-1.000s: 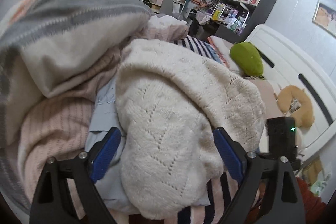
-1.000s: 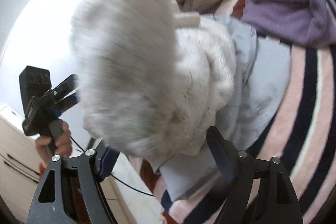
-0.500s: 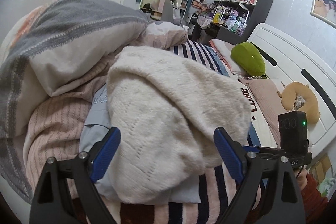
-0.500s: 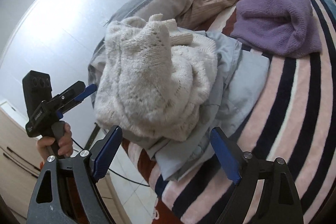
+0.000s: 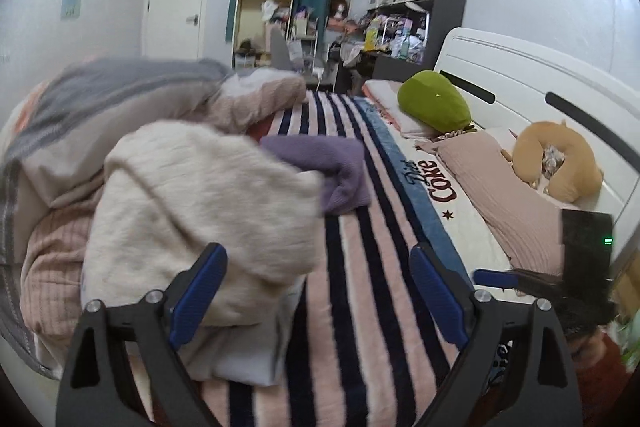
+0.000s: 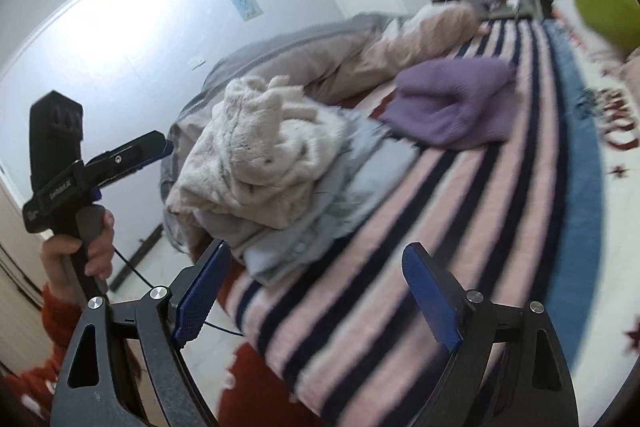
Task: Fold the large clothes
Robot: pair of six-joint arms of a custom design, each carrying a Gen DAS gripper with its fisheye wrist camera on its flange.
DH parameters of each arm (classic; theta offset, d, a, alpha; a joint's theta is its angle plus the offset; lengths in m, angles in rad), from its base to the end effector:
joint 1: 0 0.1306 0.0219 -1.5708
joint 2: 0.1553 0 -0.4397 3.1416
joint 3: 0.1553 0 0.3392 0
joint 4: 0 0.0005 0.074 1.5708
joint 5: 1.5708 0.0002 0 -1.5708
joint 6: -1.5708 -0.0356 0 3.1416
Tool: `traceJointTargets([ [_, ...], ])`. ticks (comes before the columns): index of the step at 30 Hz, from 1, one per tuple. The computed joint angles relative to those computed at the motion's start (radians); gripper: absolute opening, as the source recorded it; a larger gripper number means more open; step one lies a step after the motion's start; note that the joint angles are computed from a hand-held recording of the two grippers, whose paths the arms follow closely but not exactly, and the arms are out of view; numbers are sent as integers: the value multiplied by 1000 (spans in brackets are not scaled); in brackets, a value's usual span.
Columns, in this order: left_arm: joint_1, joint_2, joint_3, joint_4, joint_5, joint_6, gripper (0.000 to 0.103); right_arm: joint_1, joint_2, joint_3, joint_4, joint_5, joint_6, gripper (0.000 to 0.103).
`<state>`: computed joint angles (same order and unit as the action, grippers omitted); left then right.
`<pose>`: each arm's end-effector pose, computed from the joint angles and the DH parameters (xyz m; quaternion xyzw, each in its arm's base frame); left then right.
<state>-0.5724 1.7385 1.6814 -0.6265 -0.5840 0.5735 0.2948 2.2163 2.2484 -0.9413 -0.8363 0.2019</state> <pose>0.4982 -0.2983 0.4626 -0.1240 0.8649 -0.0043 0.4863 0.6973 0.2388 0.3702 -0.3403 0.8054 0.3974 0.2787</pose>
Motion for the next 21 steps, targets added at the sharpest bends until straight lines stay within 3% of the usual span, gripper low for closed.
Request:
traceJointTargets([
  [7,-126,157,217,-17,-253,-46,94,-112,-241,-398,400,128,58,94],
  [9,-157,197,265,14,-340,-81,101,-138,-301,-490,513,180,80,95],
  [12,-194,236,290,130,-459,-159,102,-168,-364,-592,652,225,78,103],
  [15,-206,251,287,207,-473,-179,102,-188,-404,-666,753,226,45,103],
  [21,-213,276,319,196,-460,-180,102,-203,-436,-742,859,262,8,103],
])
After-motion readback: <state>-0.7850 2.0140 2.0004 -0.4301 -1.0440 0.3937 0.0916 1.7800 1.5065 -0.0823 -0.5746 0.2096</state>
